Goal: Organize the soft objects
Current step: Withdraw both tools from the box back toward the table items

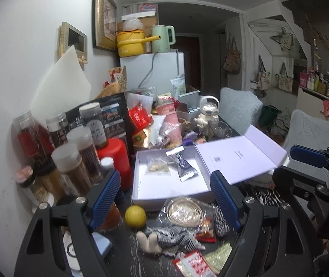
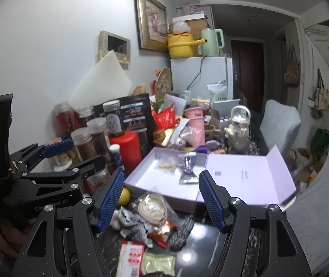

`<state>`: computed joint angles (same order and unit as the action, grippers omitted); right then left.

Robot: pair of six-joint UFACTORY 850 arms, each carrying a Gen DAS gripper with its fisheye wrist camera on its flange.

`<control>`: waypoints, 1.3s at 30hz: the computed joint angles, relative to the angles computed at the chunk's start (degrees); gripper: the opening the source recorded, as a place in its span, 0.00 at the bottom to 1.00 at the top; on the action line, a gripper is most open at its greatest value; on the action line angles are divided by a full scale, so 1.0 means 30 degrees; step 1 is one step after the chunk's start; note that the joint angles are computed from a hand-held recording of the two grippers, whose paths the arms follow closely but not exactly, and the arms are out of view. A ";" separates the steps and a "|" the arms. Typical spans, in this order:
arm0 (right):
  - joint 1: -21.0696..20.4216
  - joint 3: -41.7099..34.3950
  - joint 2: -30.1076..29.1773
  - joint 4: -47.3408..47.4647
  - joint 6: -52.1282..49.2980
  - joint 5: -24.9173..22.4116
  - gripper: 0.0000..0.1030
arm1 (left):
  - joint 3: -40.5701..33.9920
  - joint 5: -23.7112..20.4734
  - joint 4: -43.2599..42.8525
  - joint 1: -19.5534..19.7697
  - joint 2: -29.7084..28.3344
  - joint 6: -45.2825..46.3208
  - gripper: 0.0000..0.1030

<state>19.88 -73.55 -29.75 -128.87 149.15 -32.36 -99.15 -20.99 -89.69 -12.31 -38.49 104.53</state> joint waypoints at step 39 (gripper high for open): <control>0.0345 0.1561 -0.2958 0.2773 0.1526 0.2549 0.66 | 0.4256 -0.0853 0.3492 0.0185 -0.1049 -0.2923 0.78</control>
